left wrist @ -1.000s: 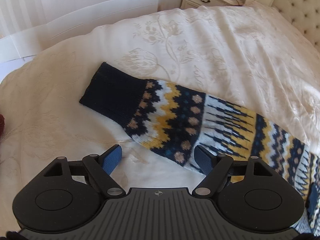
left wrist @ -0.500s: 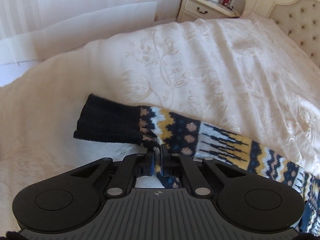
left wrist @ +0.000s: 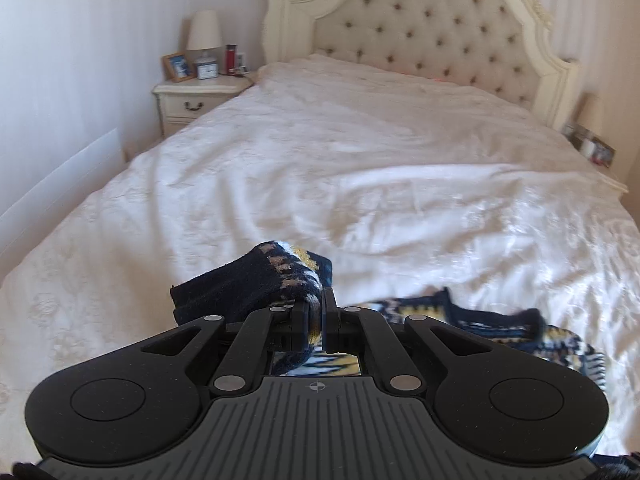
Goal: Fold small clothes
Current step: 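Grasp the other sleeve's navy cuff with the left gripper, then lay the held sleeve across the sweater body with the left gripper, release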
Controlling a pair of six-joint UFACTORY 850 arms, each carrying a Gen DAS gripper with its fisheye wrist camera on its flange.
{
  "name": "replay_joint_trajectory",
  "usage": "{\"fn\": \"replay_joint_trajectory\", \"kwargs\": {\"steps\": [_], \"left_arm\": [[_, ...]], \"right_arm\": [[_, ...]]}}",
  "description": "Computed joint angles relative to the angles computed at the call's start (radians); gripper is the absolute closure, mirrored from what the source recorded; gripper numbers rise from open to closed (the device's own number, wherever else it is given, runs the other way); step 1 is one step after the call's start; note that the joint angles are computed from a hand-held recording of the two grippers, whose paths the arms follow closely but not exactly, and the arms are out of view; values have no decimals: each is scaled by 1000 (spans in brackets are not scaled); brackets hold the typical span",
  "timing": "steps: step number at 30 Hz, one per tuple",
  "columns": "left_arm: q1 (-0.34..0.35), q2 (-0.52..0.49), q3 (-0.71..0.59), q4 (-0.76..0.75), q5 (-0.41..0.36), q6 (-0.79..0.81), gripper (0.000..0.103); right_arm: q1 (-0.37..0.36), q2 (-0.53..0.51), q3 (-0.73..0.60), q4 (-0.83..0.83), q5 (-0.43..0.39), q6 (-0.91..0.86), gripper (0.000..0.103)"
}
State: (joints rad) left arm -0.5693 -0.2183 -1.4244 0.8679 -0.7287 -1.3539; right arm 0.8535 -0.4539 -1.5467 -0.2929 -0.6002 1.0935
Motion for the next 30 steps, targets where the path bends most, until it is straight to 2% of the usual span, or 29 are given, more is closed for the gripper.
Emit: {"fn": "replay_joint_trajectory", "kwargs": {"steps": [6,11,12,14,15,18,20,23,25,30], "left_arm": [[-102,-218,-196,-102,26,88,98],[-149,-373,-349,-241,20,244,96],[-155,-394,-375,-286,16,281,94],[-158,-425,-414,-354,11,340,75],[-163,-424,-413,-373,28,352,62],[-166,-390,-363,-375,115,373,55],[-163,-359,-323,-400,178,434,45],[-160,-308,-256,-368,228,461,43],[-156,-269,-203,-310,226,415,43],[-115,-182,-70,-273,189,324,43]], "right_arm": [[-26,112,137,-14,49,21,3],[-52,173,209,-2,57,-3,4],[-56,182,219,-1,56,-4,4],[-66,196,239,8,60,-6,4],[-69,197,240,9,57,-4,4],[-72,198,247,-3,55,21,4],[-73,190,242,-11,53,34,4],[-71,162,212,-32,35,47,3],[-71,140,186,-44,29,57,3],[-71,69,92,-75,18,55,3]]}}
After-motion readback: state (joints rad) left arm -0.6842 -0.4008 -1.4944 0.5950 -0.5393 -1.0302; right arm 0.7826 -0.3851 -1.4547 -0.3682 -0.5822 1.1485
